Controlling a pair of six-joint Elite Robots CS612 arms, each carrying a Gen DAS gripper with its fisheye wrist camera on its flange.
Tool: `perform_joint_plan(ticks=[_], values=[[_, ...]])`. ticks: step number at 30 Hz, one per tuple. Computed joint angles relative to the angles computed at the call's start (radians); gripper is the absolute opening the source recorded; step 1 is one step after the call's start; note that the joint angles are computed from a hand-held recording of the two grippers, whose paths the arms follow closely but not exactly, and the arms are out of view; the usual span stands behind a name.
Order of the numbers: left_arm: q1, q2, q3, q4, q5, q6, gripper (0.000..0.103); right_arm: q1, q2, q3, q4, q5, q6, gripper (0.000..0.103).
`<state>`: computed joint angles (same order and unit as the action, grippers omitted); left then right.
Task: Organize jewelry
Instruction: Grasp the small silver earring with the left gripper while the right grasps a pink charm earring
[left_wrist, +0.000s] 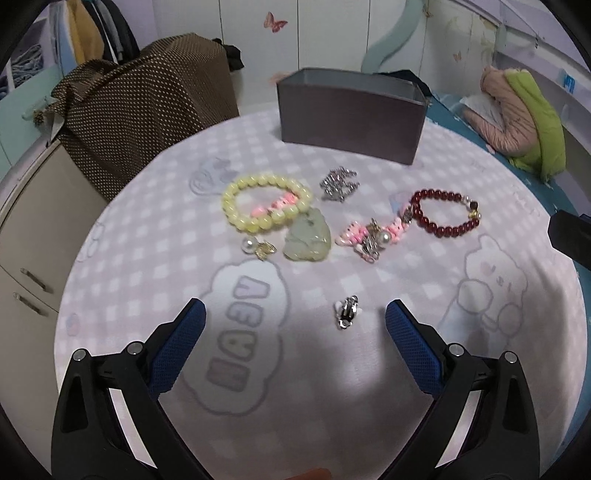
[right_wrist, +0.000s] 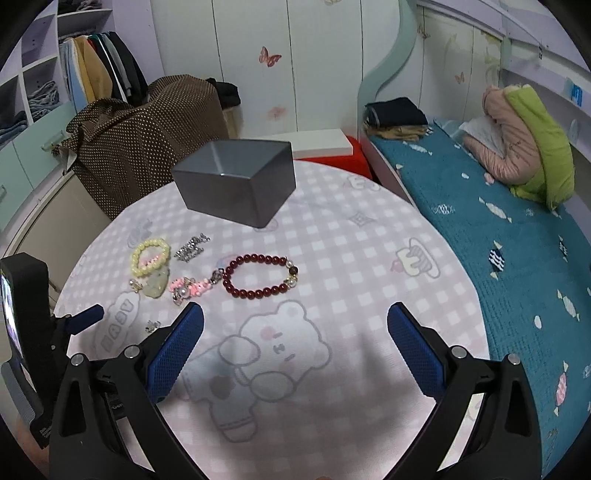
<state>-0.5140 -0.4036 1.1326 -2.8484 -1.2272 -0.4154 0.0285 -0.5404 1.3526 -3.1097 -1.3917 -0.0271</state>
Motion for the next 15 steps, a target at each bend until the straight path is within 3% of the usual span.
perform_joint_plan(ticks=[3, 6, 8, 9, 12, 15], values=[[0.007, 0.002, 0.002, -0.025, -0.049, -0.006, 0.079, -0.002, 0.004, -0.008, 0.015, 0.007, -0.001, 0.096], [0.007, 0.003, -0.003, -0.033, -0.063, 0.027, 0.052, -0.002, 0.007, -0.013, 0.023, 0.012, -0.004, 0.096], [0.006, 0.003, -0.006, -0.034, -0.075, 0.044, 0.022, -0.001, 0.008, -0.015, 0.027, 0.020, -0.006, 0.096], [0.006, 0.003, -0.006, -0.035, -0.084, 0.049, 0.015, -0.001, 0.009, -0.015, 0.027, 0.024, -0.009, 0.096], [0.013, -0.005, 0.009, -0.057, -0.133, 0.037, 0.015, -0.001, 0.013, -0.020, 0.034, 0.044, -0.018, 0.096], [0.017, -0.018, 0.040, -0.088, -0.137, 0.011, 0.015, 0.003, 0.020, -0.031, 0.052, 0.060, -0.031, 0.096]])
